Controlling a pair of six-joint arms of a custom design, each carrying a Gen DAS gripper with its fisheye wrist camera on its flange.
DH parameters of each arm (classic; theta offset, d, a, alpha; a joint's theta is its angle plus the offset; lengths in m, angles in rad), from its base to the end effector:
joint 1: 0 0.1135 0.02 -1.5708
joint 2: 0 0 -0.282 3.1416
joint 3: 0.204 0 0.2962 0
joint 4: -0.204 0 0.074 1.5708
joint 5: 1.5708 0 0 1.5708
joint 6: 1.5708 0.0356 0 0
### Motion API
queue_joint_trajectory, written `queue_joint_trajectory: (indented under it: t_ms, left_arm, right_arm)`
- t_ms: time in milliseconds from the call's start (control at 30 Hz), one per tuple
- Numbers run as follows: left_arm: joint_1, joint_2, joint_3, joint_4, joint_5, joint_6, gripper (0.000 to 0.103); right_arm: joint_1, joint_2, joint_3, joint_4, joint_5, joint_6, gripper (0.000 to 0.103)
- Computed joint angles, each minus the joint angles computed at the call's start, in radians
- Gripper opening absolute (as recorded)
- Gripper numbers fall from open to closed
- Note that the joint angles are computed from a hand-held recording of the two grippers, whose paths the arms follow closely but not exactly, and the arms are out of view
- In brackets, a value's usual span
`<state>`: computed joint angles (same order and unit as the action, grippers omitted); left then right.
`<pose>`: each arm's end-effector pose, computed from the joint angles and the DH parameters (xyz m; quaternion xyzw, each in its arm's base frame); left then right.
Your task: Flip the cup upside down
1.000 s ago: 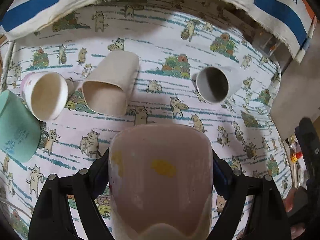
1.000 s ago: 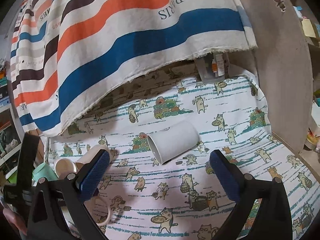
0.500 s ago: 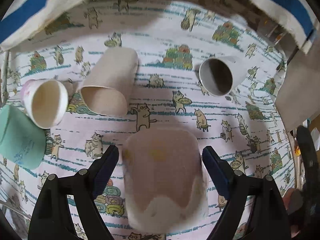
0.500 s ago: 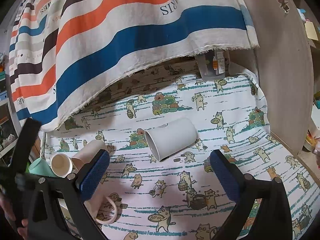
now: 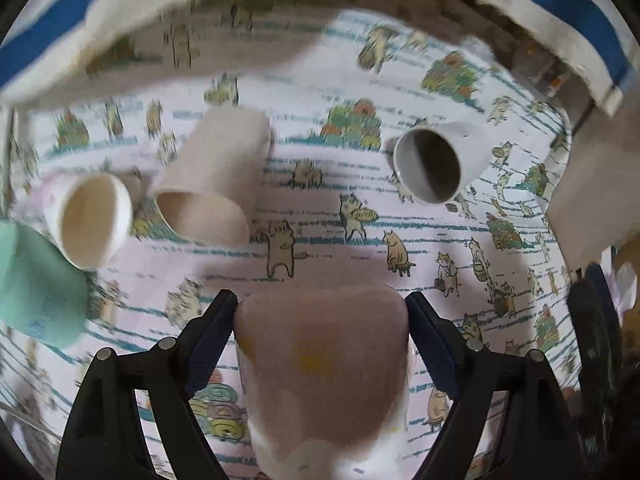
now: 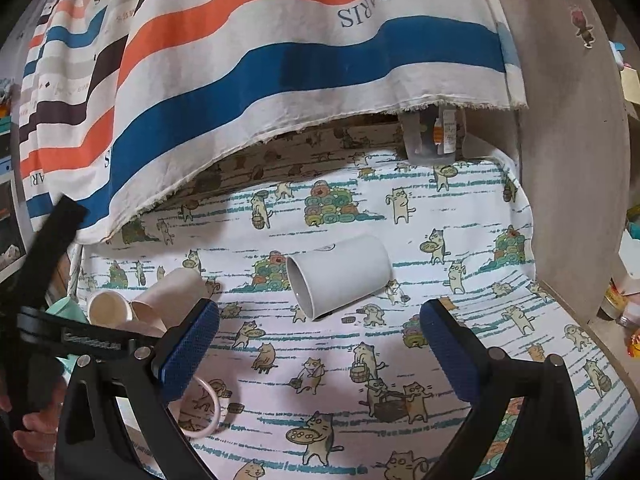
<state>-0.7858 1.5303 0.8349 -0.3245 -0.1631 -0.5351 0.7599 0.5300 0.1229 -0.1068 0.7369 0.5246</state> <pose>0.2351 -0.2271 0.1625 0.0979 0.9543 -0.1044 0.2622 0.1283 0.0889 0.1470 0.0858 0.8214 0.0327 0.5629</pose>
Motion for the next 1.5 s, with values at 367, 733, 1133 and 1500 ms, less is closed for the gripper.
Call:
queue_joint_trajectory:
  t_ms: [367,733,1133,1500]
  left_arm:
    - [-0.089,-0.174,-0.15,0.107,-0.106,0.029,0.083]
    - [-0.099,-0.241,-0.267,0.31,-0.122,0.092,0.071]
    - [-0.144,-0.377,-0.309,0.317,-0.214,0.186,0.058]
    - [-0.216,-0.693,-0.514,0.485,-0.53,0.309,0.074]
  right_arm:
    - [0.011,-0.008,0.0,-0.009,0.028,0.002,0.101]
    - [0.001,-0.002,-0.002,-0.004,0.025,-0.001,0.101]
    - [0.002,0.024,0.0,0.014,0.035,-0.009,0.101]
    - [0.05,-0.166,-0.049,0.007,-0.021,-0.068,0.101]
